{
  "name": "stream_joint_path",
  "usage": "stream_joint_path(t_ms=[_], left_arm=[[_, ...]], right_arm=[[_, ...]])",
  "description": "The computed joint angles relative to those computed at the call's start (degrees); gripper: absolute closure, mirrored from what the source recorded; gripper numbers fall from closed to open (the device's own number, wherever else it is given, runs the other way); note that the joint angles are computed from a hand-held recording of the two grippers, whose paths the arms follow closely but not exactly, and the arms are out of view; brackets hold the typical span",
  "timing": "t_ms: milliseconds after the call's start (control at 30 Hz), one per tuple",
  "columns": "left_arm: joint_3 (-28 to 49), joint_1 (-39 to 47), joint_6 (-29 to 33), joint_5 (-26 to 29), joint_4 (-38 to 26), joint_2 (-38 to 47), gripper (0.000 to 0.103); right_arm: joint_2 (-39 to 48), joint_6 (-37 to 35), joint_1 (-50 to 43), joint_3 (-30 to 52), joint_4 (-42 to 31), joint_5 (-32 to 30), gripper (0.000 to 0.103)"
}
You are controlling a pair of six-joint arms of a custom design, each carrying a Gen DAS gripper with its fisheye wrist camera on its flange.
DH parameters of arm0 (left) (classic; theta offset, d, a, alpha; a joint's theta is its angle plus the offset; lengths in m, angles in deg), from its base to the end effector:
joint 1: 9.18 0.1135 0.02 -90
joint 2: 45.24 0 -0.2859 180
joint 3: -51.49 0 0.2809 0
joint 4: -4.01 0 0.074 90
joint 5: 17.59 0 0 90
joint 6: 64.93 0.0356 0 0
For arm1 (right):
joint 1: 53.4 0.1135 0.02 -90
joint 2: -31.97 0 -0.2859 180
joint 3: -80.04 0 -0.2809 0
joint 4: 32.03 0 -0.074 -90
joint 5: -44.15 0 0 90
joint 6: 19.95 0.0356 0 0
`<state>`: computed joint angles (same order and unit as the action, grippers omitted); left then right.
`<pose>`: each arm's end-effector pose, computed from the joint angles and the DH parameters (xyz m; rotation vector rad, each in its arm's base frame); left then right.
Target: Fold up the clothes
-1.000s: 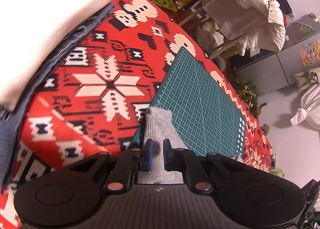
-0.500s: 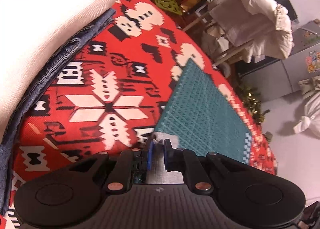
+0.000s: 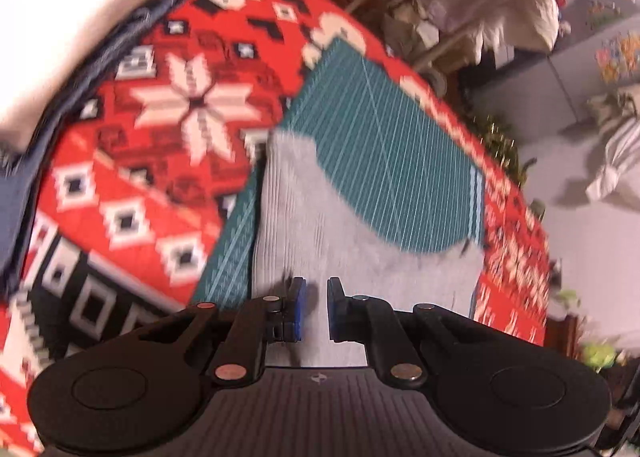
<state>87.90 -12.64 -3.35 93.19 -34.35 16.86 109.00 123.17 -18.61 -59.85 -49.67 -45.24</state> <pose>0.1852 -0.0239 0.1479 -0.4777 2.6926 -0.6546 0.2006 0.1389 0.1341 0.4234 2.5965 0.5734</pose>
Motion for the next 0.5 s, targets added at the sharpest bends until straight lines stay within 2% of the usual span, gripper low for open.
stream_joint_path(t_ms=[167,367,500], left_arm=[[-2.13,-2.73,1.60,-3.66,-5.65,-6.23,0.094],[-3.26,-2.78,2.36,-1.59,-4.77,-5.52,0.094],[-3.68,-5.57,1.50,-2.34,-5.22,-7.12,0.094]], right_arm=[[2.21,2.11,1.41,-0.33,2.40,1.86,0.097],[6.58,2.91,-2.48,-2.38,8.22,-0.96,0.096],[-0.27,4.94,-2.17,-5.17,5.15,-1.56,0.096]])
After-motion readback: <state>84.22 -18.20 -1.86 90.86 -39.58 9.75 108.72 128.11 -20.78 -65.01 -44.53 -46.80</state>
